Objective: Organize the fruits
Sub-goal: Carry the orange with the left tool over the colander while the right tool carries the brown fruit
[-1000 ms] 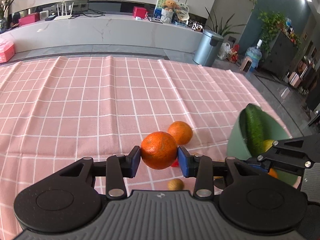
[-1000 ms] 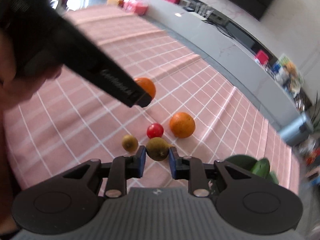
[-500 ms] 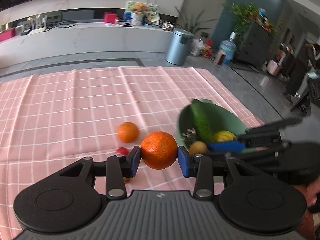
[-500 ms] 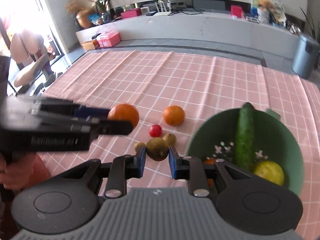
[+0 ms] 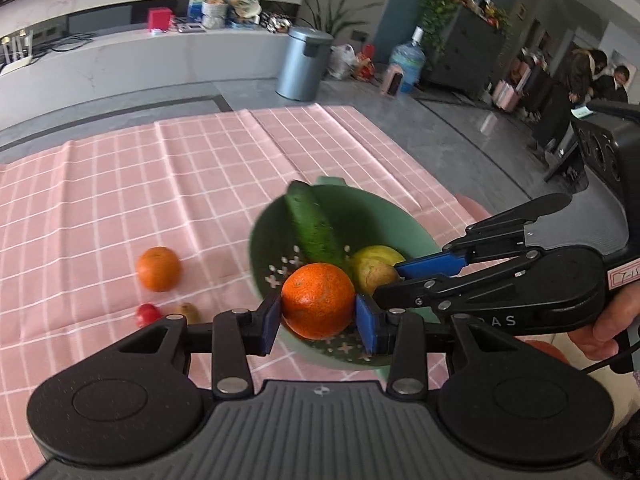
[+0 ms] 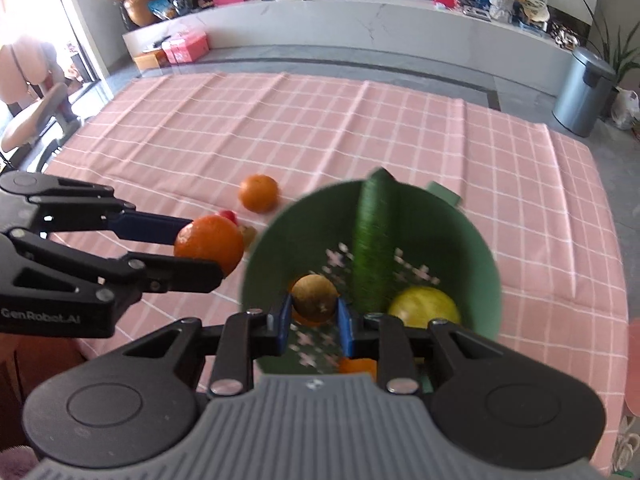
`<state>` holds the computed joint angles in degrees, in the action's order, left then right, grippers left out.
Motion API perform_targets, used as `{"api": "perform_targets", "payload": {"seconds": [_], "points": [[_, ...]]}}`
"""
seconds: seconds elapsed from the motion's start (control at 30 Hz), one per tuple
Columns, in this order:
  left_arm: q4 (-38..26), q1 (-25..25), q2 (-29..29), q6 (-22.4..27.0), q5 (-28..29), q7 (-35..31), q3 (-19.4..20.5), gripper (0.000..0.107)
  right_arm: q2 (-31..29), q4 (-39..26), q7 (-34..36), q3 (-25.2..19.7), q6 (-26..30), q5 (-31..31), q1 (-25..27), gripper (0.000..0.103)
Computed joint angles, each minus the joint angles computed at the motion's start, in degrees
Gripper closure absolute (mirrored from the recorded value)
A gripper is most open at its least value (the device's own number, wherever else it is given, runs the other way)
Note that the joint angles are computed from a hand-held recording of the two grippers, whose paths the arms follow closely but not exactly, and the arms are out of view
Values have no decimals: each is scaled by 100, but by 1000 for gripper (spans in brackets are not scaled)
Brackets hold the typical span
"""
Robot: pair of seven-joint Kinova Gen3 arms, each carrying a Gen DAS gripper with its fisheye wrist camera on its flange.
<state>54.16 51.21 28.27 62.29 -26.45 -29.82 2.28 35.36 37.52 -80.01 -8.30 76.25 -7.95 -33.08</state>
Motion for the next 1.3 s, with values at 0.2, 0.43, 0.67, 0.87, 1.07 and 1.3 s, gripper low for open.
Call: {"api": "perform_targets", "payload": {"seconds": [0.2, 0.43, 0.67, 0.87, 1.07, 1.3], "points": [[-789, -224, 554, 358, 465, -811, 148, 62, 210, -145, 114, 34, 272, -5, 138, 83], [-1466, -297, 1015, 761, 991, -1510, 109, 62, 462, -393, 199, 160, 615, 208, 76, 83], [-2267, -332, 1435, 1383, 1318, -1901, 9, 62, 845, -995, 288, 243, 1144, 290, 17, 83], [-2952, -360, 1812, 1925, 1545, -2104, -82, 62, 1009, -1289, 389, 277, 1364, 282, -4, 82], [-3119, -298, 1905, 2040, 1567, -2148, -193, 62, 984, -1222, 375, 305, 1313, 301, -30, 82], [-2824, -197, 1744, 1824, 1442, -2070, -301, 50, 914, -1156, 383, 348, 1270, 415, -108, 81]]}}
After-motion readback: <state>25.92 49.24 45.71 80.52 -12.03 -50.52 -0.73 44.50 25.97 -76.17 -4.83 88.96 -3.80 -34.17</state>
